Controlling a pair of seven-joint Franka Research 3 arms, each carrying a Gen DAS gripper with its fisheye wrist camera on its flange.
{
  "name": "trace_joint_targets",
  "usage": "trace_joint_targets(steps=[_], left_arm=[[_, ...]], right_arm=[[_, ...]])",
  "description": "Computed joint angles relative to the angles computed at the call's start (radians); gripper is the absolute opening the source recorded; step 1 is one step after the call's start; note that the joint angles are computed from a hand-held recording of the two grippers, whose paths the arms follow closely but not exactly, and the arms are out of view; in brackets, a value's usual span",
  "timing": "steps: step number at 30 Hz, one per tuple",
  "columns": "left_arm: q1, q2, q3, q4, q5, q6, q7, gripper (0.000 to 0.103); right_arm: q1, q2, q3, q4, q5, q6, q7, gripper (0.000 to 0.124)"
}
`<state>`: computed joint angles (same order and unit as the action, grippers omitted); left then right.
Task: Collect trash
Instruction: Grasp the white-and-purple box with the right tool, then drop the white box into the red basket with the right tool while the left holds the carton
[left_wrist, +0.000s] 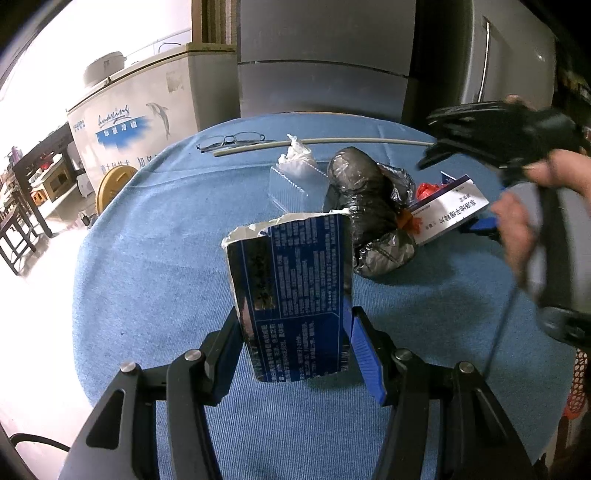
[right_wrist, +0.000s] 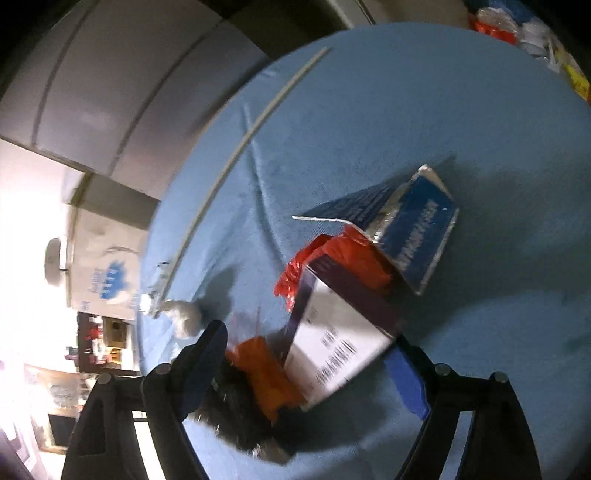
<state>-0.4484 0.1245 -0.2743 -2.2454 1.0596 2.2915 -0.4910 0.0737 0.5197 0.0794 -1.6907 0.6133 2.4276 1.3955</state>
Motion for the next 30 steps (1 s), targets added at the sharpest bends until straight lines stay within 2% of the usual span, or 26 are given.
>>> trace_joint_targets(steps=[1,2,4,5,6,9,18,30], left_arm=[[0.001,0.000,0.001,-0.001,0.001,0.002,0.001,0.058],[0.001,-0.001,0.001,-0.002,0.003,0.004,0.000,0.058],[0.003,-0.007,0.002,-0.010,0.005,0.014,-0.004,0.058],[0.003,-0.009,0.002,-0.014,0.008,0.017,-0.009,0.058],[0.004,-0.010,0.002,-0.017,0.011,0.020,-0.013,0.058],[0.005,-0.007,0.001,-0.012,0.014,0.016,-0.012,0.058],[-0.003,0.005,-0.002,0.011,-0.011,-0.015,0.029,0.058],[-0.038,0.045,-0.007,0.127,0.017,-0.047,0.136,0.058]], right_arm=[[0.019,0.030,-0.011,0.033,-0.036,-0.019,0.034,0.052],[0.002,0.046,0.003,0.047,-0.012,-0.038,0.018,0.044],[-0.009,0.033,0.012,0.031,-0.003,-0.024,-0.031,0.040],[-0.017,0.015,0.017,0.013,-0.002,-0.017,-0.077,0.022],[-0.031,-0.005,0.021,-0.006,0.008,-0.020,-0.121,0.018],[-0.056,-0.048,0.018,-0.056,0.049,-0.001,-0.213,0.017],[-0.170,-0.156,-0.027,-0.171,0.231,-0.060,-0.426,0.017],[-0.235,-0.233,-0.098,-0.262,0.368,-0.153,-0.552,0.017]])
